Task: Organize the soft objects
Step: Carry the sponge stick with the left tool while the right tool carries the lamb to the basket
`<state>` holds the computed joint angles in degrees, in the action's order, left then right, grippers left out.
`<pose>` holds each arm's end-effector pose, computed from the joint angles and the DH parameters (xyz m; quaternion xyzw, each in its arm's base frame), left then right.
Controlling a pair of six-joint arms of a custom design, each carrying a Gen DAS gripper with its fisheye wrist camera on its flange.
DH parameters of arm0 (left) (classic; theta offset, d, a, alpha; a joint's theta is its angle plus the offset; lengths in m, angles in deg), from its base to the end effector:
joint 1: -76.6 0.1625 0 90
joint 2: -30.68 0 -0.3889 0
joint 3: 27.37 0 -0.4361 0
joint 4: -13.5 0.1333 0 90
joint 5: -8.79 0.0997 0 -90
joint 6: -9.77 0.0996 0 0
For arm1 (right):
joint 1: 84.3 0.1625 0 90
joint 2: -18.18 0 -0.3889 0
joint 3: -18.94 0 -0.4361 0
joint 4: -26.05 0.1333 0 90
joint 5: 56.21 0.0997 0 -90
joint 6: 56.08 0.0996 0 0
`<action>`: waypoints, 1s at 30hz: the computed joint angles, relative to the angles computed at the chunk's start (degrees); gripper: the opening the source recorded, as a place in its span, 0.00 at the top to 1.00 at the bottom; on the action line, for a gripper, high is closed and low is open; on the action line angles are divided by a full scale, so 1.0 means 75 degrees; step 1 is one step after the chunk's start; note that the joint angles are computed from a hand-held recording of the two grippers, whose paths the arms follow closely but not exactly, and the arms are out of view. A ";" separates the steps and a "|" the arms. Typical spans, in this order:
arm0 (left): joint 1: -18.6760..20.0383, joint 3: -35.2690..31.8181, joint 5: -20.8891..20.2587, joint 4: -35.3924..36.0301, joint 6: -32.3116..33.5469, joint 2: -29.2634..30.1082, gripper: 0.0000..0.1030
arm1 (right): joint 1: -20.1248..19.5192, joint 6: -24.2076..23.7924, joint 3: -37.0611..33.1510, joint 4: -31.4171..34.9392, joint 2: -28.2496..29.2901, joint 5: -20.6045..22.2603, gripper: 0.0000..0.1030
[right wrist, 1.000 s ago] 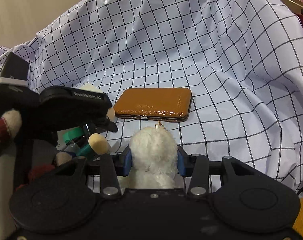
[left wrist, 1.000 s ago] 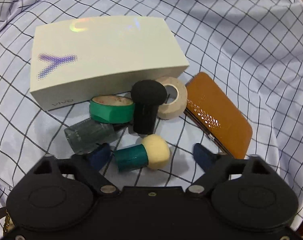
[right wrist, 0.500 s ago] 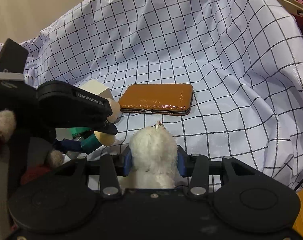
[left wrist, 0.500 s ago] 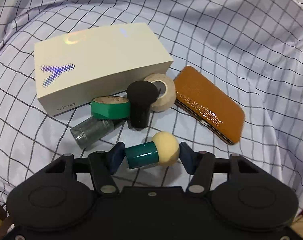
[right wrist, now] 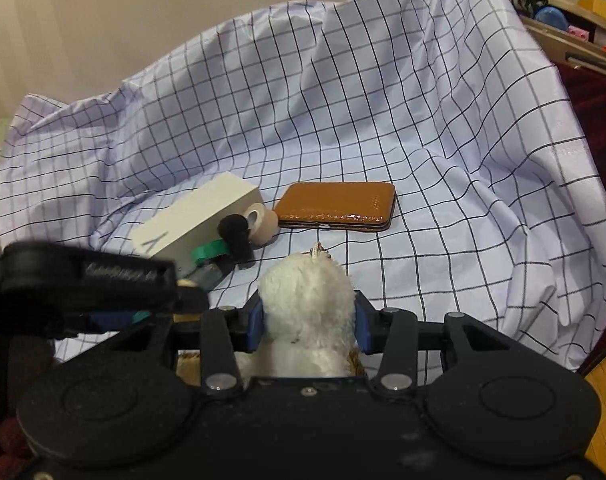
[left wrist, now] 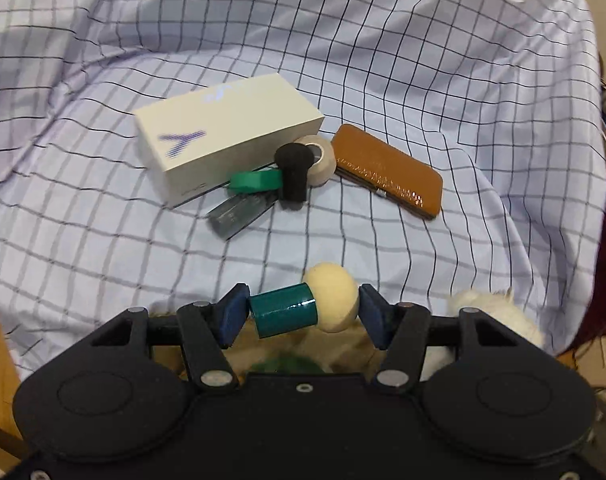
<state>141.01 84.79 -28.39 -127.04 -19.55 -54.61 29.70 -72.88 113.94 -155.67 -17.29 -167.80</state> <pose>-0.0399 -0.5757 0.3379 -0.1197 0.8732 -0.3637 0.3016 0.3615 -0.5742 -0.0130 0.2803 -0.9027 0.2831 0.1625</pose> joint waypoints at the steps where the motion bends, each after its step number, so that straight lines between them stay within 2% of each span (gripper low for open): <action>1: -0.0089 0.0183 0.0104 0.0010 -0.0024 -0.0163 0.46 | 0.0015 0.0002 0.0172 -0.0055 -0.0124 0.0036 0.59; 9: -0.0905 0.1545 0.1006 0.0414 -0.0700 -0.1282 0.46 | 0.0106 -0.0051 0.1374 -0.0663 -0.0873 0.0161 0.59; 17: -0.1457 0.2405 0.1320 0.1207 -0.1803 -0.1983 0.46 | 0.0193 -0.0186 0.2461 -0.1640 -0.1543 0.0383 0.59; 22: -0.1768 0.2761 0.1475 0.1889 -0.2491 -0.2407 0.46 | 0.0284 -0.0377 0.2732 -0.2121 -0.1645 0.0277 0.59; 25: -0.1812 0.2828 0.1659 0.2130 -0.2656 -0.2472 0.46 | 0.0376 -0.0539 0.2713 -0.2454 -0.1489 0.0100 0.59; 30: -0.1688 0.2906 0.1491 0.2040 -0.2734 -0.2551 0.46 | 0.0375 -0.0611 0.2780 -0.2432 -0.1499 0.0096 0.59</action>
<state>128.35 106.58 -17.20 -111.74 -40.06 -73.75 32.52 -77.46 134.79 -173.91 -28.53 -167.09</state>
